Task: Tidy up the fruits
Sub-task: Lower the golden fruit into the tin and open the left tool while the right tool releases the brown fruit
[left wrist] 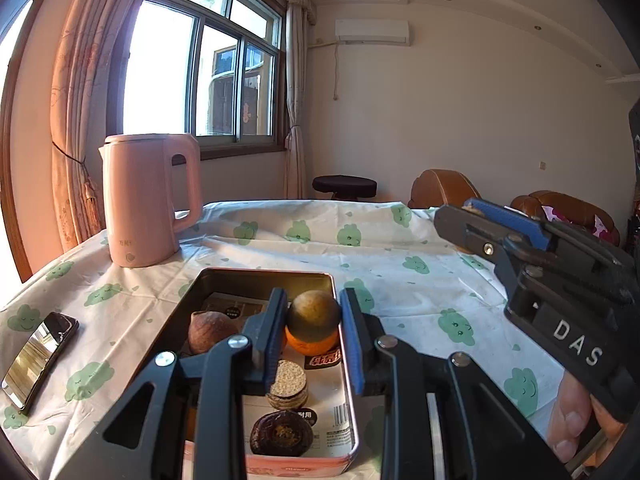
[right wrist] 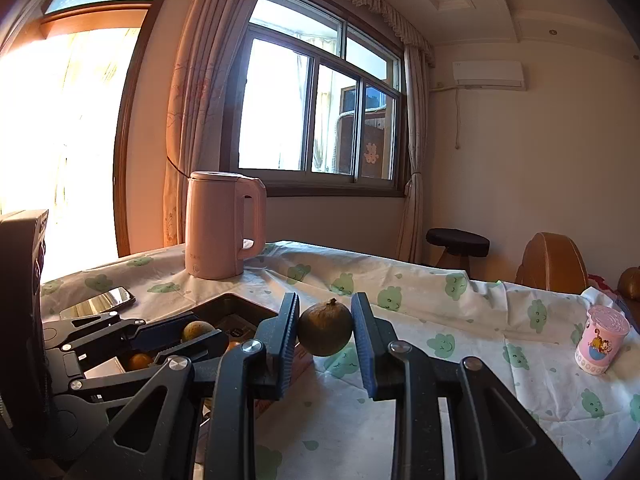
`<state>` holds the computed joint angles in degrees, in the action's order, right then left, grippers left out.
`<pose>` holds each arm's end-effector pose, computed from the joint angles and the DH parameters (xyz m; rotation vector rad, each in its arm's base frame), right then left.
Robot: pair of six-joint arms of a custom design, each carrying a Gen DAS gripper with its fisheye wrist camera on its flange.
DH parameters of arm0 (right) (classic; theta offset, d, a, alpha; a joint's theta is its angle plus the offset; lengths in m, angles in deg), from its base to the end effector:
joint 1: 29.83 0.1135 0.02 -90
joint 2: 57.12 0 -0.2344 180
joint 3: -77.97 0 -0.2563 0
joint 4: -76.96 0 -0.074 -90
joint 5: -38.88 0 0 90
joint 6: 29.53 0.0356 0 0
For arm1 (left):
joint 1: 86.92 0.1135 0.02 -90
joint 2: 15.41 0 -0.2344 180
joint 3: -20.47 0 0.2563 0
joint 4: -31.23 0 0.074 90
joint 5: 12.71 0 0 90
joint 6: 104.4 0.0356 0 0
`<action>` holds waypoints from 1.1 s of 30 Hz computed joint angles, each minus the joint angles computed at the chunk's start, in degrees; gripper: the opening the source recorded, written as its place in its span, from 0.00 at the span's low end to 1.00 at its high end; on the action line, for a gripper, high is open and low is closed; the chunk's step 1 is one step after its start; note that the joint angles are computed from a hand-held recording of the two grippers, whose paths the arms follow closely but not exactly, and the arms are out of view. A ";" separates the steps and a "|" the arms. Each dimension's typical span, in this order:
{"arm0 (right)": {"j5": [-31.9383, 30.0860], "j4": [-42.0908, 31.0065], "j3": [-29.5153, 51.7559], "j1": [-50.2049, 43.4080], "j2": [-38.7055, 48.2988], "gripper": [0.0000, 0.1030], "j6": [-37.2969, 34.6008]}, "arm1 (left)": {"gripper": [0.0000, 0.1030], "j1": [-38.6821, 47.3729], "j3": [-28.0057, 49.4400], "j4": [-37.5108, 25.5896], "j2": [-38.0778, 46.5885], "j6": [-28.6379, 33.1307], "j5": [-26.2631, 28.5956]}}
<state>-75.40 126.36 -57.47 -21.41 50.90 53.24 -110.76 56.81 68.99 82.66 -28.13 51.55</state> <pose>0.3048 0.0599 0.0812 -0.5405 1.7294 0.3988 0.2543 -0.0955 0.0768 -0.1150 1.9421 0.0136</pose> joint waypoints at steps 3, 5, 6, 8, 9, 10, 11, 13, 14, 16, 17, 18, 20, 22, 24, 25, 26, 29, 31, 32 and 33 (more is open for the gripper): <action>0.70 -0.55 0.32 1.57 -0.09 0.28 -0.07 | 0.28 1.01 -1.16 0.55 -0.61 -0.06 0.39; 1.29 -0.78 0.63 2.62 0.03 0.28 -0.32 | 0.28 2.09 -1.89 0.74 -1.09 -0.16 1.09; 1.49 -0.81 0.76 3.08 0.16 0.28 -0.42 | 0.28 2.67 -2.26 0.91 -1.31 -0.25 1.44; 2.00 -1.08 1.01 4.08 0.19 0.28 -0.53 | 0.28 3.87 -2.82 1.10 -1.63 -0.34 2.23; 2.32 -1.08 1.06 4.61 0.26 0.28 -0.55 | 0.28 4.44 -3.03 1.15 -1.70 -0.38 2.54; 2.54 -1.22 1.29 5.07 0.44 0.28 -0.57 | 0.28 4.93 -3.26 1.23 -1.75 -0.51 2.79; 2.84 -1.34 1.40 5.60 0.52 0.28 -0.59 | 0.28 5.40 -3.56 1.31 -1.94 -0.65 3.09; 3.38 -1.34 1.60 6.51 0.88 0.28 -0.79 | 0.28 6.20 -4.06 1.53 -2.18 -0.71 3.52; 3.70 -1.46 1.83 7.01 1.09 0.28 -0.85 | 0.28 6.61 -4.24 1.63 -2.24 -0.63 3.73; 4.24 -1.68 2.12 7.89 1.42 0.28 -1.00 | 0.28 7.34 -4.66 1.71 -2.54 -0.44 4.01; 4.52 -1.86 2.27 8.30 1.50 0.28 -1.06 | 0.28 7.45 -4.83 1.46 -2.85 -0.40 3.86; 4.73 -2.12 2.55 8.69 1.68 0.28 -1.03 | 0.28 7.70 -5.04 1.41 -3.06 -0.38 3.84; 5.03 -2.45 2.92 9.35 1.89 0.28 -0.95 | 0.28 8.42 -5.40 1.42 -3.32 -0.34 4.15; 5.39 -2.71 3.30 9.97 2.17 0.28 -0.94 | 0.28 9.34 -5.68 1.37 -3.51 -0.32 4.58; 5.70 -3.12 3.76 10.59 2.44 0.28 -0.89 | 0.28 10.23 -5.90 1.31 -3.55 -0.32 5.05; 5.88 -3.41 4.05 10.91 2.62 0.28 -0.89 | 0.28 10.55 -5.95 0.90 -3.74 -0.40 5.18; 6.01 -3.68 4.23 11.19 2.71 0.28 -0.90 | 0.28 11.04 -5.96 0.44 -3.93 -0.41 5.53; 6.64 -4.67 5.30 12.17 3.46 0.28 -0.97 | 0.28 12.12 -5.92 -0.62 -4.16 -0.54 6.15; 6.98 -5.43 6.02 12.71 3.99 0.28 -0.94 | 0.28 12.80 -5.94 -0.96 -4.26 -0.63 6.57; 7.15 -5.74 6.26 12.99 4.19 0.28 -0.92 | 0.28 13.06 -5.98 -1.05 -4.28 -0.63 6.73; 7.34 -5.87 6.45 13.19 4.42 0.28 -0.92 | 0.28 13.28 -6.04 -1.06 -4.30 -0.64 6.85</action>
